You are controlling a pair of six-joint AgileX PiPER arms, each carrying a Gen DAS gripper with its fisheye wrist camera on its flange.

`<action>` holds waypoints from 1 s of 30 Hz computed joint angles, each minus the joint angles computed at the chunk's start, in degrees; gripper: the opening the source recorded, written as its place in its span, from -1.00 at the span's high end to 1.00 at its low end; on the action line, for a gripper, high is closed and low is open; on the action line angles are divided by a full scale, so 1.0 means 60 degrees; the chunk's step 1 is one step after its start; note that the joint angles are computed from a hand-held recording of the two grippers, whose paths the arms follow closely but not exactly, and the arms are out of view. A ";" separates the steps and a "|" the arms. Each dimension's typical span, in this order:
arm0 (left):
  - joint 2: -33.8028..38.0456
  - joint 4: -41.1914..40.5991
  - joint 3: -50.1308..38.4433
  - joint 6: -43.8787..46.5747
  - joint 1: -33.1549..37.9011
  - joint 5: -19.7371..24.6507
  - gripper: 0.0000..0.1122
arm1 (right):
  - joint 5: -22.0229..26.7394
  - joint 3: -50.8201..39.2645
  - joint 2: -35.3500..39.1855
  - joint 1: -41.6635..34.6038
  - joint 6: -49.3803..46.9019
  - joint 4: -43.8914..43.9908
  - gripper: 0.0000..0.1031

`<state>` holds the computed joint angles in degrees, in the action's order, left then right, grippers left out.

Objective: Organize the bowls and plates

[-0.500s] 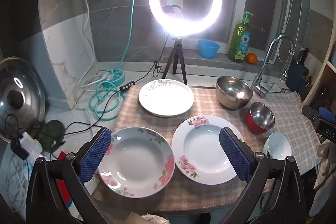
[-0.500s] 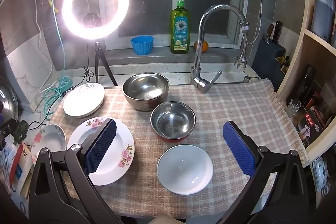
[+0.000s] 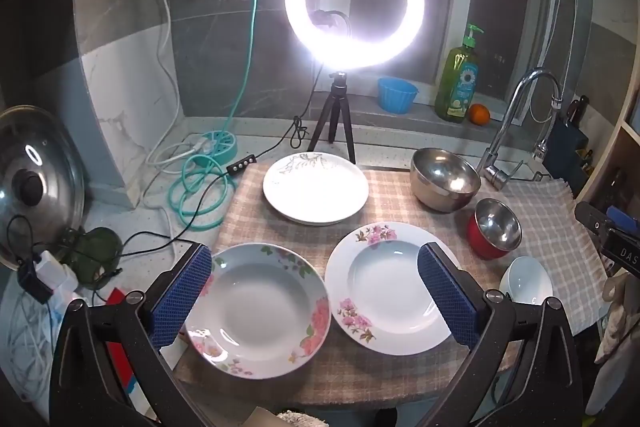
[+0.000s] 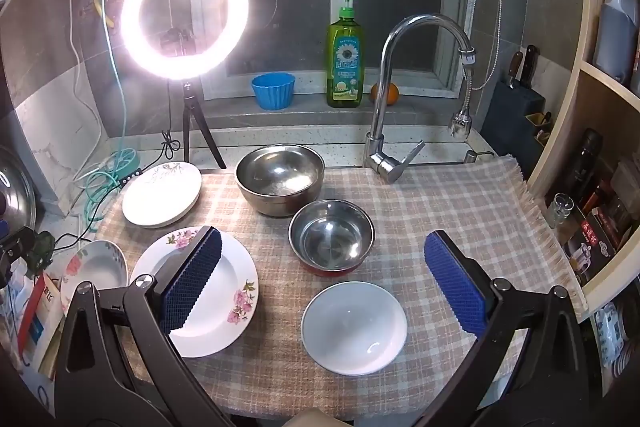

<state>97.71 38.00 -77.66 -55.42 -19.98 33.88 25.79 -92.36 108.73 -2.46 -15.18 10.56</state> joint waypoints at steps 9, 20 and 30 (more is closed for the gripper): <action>0.0130 -0.0225 -0.0208 0.0211 0.0103 -0.0001 -0.82 | 0.0036 -0.0078 0.0038 0.0016 0.0018 -0.0016 -1.00; 0.0203 -0.0278 -0.0286 0.0244 0.0122 -0.0024 -0.82 | 0.0021 -0.0096 0.0087 0.0021 0.0029 -0.0014 -1.00; 0.0229 -0.0247 -0.0291 0.0221 0.0140 -0.0052 -0.82 | 0.0124 -0.0295 0.0187 0.0059 0.0124 -0.0102 -1.00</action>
<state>99.08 36.52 -79.40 -54.09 -19.14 33.57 26.53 -94.12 109.85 -2.11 -14.43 9.95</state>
